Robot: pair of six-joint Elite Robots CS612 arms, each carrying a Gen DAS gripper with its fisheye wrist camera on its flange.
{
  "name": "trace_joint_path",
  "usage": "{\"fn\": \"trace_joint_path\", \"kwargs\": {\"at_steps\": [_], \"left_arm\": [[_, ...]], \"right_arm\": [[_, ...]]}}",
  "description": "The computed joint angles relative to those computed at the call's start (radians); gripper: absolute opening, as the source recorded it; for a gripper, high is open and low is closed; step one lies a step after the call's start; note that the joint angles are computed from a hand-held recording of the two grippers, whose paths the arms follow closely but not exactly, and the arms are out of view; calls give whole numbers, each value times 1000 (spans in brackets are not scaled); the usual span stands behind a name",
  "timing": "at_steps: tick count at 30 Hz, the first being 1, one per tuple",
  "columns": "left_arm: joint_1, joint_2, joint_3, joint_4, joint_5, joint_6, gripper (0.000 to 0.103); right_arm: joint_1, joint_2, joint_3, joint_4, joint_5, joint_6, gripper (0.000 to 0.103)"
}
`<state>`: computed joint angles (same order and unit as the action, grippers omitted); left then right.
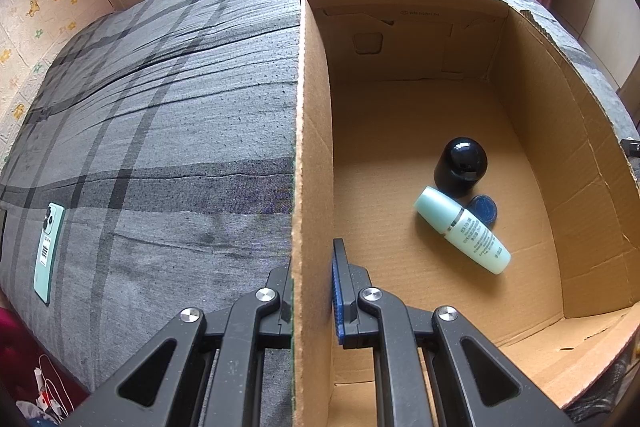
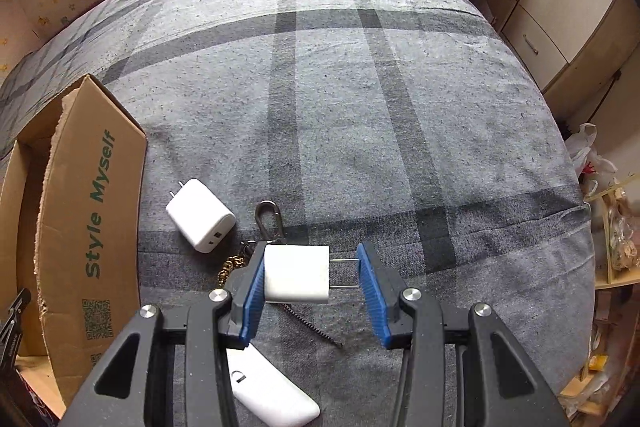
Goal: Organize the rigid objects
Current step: 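Lift the white plug charger and carry it into the box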
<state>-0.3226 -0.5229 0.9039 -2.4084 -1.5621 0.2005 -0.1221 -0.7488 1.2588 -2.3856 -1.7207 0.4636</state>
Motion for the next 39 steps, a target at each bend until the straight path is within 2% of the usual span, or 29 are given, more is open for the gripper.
{"fn": "trace_joint_path", "kwargs": {"at_steps": [10,19,26,39], "left_arm": [[0,2,-1,0,0,-1,12],[0,2,-1,0,-2,-2,12],[1,4,-6,5,-9,-2,12],[3,5,-8,7,-14,-3,12]], "right_arm": [[28,-19,-21,-14,-5,-44,46],[63,-7,-75,-31,16,-125,46],[89,18,-134,-28,53,-182,46],[131,93,-263,52,142,-264,46]]}}
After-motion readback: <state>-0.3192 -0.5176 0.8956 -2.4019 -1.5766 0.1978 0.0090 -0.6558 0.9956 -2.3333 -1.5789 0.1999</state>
